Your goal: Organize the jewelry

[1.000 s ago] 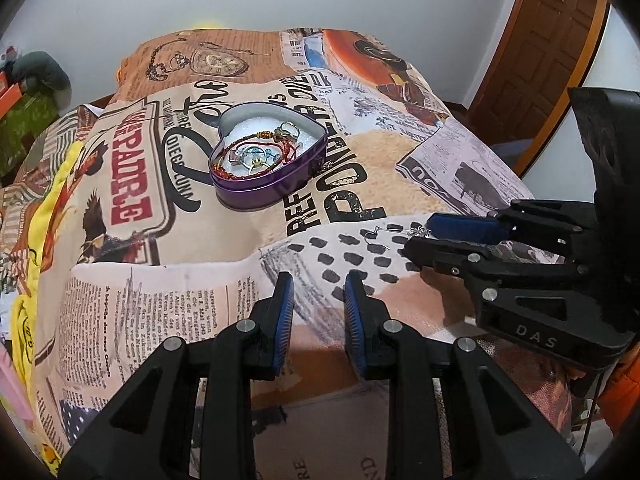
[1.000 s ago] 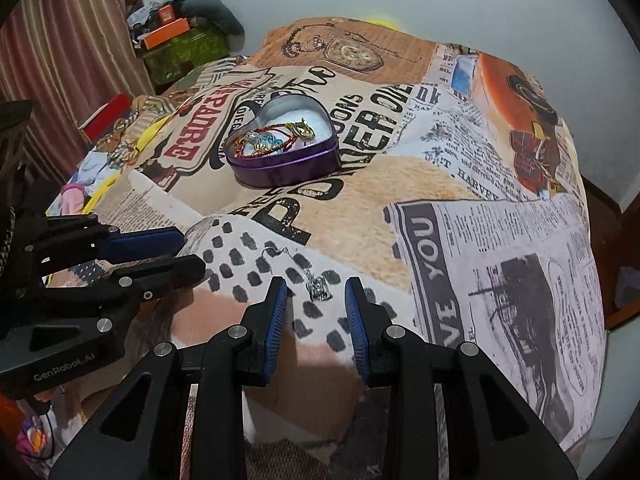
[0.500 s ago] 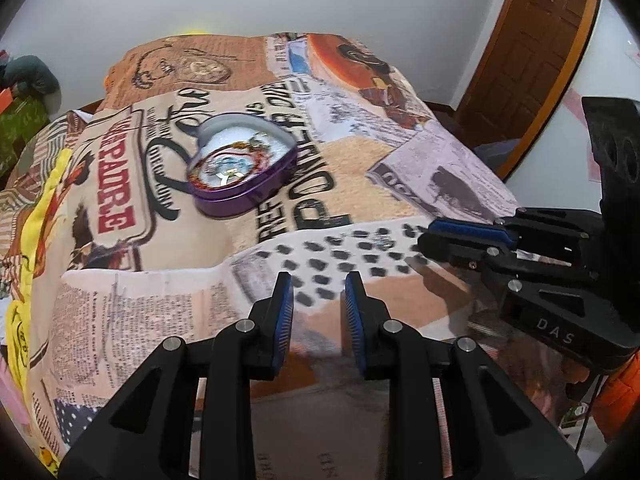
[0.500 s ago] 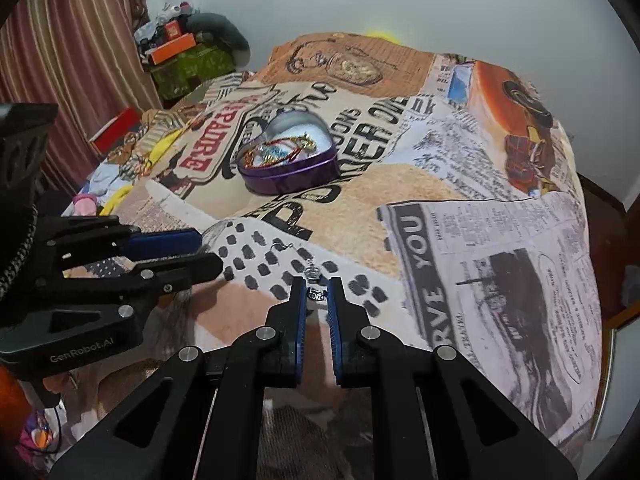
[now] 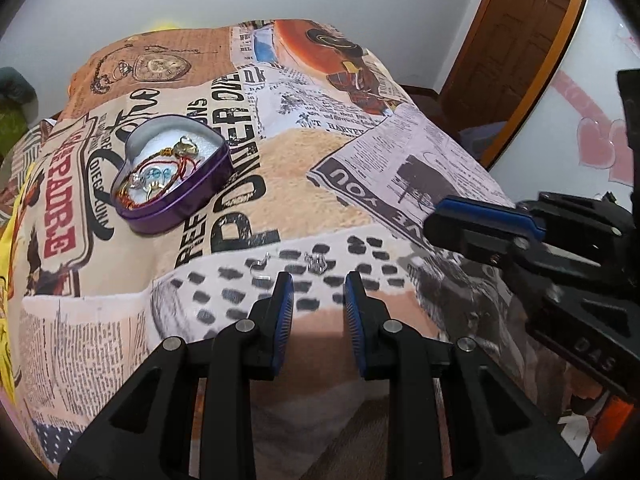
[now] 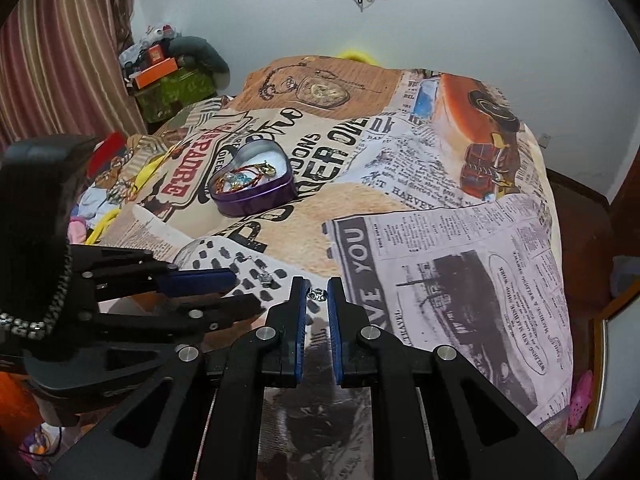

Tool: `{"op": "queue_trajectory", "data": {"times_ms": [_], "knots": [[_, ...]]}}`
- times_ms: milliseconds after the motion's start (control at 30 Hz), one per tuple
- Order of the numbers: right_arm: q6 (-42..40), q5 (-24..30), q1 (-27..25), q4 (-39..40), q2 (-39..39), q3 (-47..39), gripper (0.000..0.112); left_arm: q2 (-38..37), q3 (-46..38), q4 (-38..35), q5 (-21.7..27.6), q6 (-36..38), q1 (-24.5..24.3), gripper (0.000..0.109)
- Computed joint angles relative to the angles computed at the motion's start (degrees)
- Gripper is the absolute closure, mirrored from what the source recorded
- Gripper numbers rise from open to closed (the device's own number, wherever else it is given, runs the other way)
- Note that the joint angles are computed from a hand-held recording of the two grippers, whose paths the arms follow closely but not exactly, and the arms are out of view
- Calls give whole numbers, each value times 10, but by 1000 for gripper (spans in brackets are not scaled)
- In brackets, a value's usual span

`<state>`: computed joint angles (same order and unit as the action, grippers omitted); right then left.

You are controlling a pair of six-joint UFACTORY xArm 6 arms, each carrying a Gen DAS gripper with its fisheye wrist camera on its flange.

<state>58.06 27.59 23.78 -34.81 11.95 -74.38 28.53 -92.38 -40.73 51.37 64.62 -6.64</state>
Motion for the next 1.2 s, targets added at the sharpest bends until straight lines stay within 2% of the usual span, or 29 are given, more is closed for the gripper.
{"op": "queue_trajectory", "data": {"times_ms": [200,267,333,700,1200], "knots": [[8,-14,-8,0,-11,19,103,13,-14,8,-10,-13,-9,84],[10,-16,-10,-1,-13,23,103,11,-8,9,-21,-9,-13,95],[13,-18,-11,-1,-16,27,103,9,-3,10,-31,-6,-15,100],[26,-12,-7,-19,-17,11,103,-26,29,-38,-59,32,-6,100],[36,16,3,-48,12,-65,103,-30,-26,-101,-35,50,35,100]]}}
